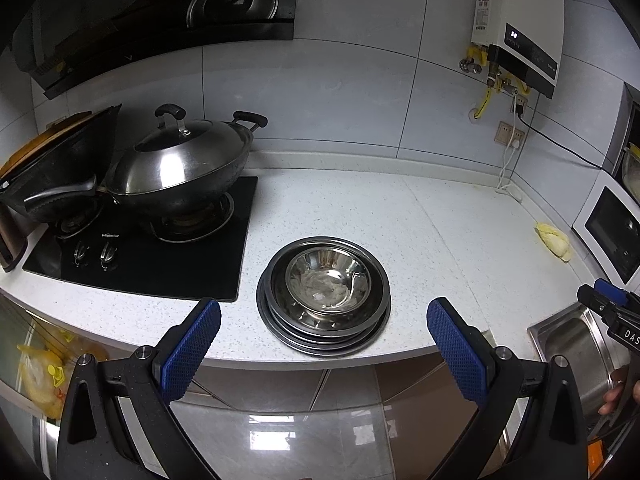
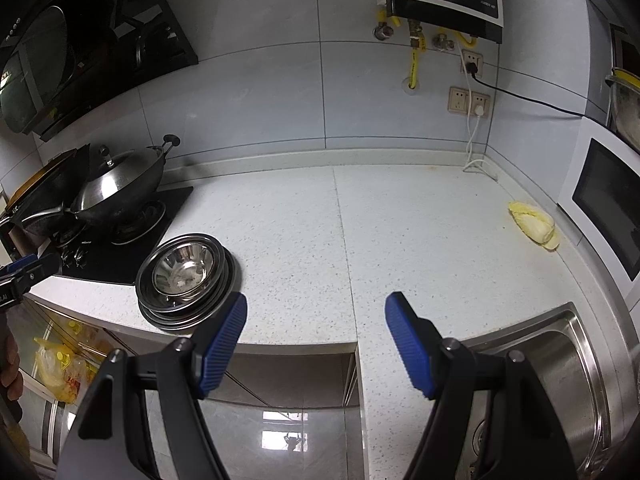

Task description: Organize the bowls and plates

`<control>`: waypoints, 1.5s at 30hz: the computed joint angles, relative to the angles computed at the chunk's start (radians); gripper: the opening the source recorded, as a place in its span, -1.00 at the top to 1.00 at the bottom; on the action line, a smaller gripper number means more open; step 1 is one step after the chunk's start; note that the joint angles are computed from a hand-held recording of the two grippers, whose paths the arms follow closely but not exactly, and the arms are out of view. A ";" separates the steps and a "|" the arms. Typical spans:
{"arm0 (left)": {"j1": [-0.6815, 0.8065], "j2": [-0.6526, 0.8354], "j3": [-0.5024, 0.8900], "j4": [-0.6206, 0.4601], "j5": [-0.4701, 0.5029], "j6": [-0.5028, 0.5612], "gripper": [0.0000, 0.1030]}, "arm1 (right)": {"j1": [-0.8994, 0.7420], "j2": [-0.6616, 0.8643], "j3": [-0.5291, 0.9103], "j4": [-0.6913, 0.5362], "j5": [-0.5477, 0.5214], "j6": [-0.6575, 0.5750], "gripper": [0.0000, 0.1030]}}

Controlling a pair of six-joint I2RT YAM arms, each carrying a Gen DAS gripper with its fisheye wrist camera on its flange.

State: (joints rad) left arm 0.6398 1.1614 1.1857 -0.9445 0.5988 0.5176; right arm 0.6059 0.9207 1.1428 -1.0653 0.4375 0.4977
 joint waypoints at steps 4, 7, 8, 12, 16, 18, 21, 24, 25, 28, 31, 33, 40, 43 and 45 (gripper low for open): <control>0.004 -0.004 -0.006 0.001 -0.002 -0.001 -0.96 | 0.001 -0.001 -0.001 0.000 -0.003 -0.001 -0.37; 0.001 -0.007 -0.012 0.006 -0.009 -0.004 -0.96 | 0.010 0.001 0.000 -0.003 0.002 0.006 -0.37; -0.001 -0.009 -0.015 0.009 -0.011 -0.005 -0.96 | 0.009 0.001 -0.001 -0.002 0.000 0.006 -0.37; -0.001 -0.017 -0.023 0.013 -0.015 -0.007 -0.96 | -0.002 0.005 -0.005 0.004 -0.011 -0.006 -0.37; -0.004 -0.034 -0.043 0.037 -0.025 -0.018 -0.96 | -0.002 0.006 -0.009 0.007 -0.012 -0.009 -0.37; -0.006 -0.043 -0.053 0.057 -0.033 -0.028 -0.96 | -0.003 0.006 -0.011 0.007 -0.012 -0.009 -0.37; -0.016 -0.060 -0.073 0.091 -0.060 -0.041 -0.96 | -0.003 0.007 -0.012 0.010 -0.012 -0.010 -0.37; -0.033 -0.073 -0.086 0.108 -0.080 -0.028 -0.96 | -0.001 0.007 -0.011 0.008 -0.011 -0.008 -0.37; -0.039 -0.075 -0.087 0.105 -0.083 -0.021 -0.96 | -0.002 0.007 -0.011 0.008 -0.012 -0.010 -0.37; -0.055 -0.083 -0.089 0.101 -0.082 -0.007 -0.96 | -0.002 0.008 -0.011 0.007 -0.011 -0.007 -0.37; -0.070 -0.086 -0.087 0.093 -0.078 0.005 -0.96 | -0.013 0.005 -0.014 0.011 -0.015 -0.015 -0.37; -0.081 -0.088 -0.086 0.087 -0.078 0.012 -0.96 | -0.020 0.003 -0.017 0.013 -0.018 -0.021 -0.37; -0.117 -0.099 -0.094 0.080 -0.076 0.039 -0.96 | -0.036 -0.008 -0.024 0.006 -0.021 -0.027 -0.37; -0.134 -0.101 -0.095 0.079 -0.075 0.045 -0.96 | -0.046 -0.011 -0.024 0.001 -0.024 -0.030 -0.37; -0.143 -0.103 -0.097 0.080 -0.075 0.045 -0.96 | -0.054 -0.014 -0.025 -0.002 -0.026 -0.034 -0.37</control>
State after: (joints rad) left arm 0.4970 1.0584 1.0892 -0.8649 0.5239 0.5625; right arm 0.5518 0.9072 1.1183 -1.0669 0.4115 0.4639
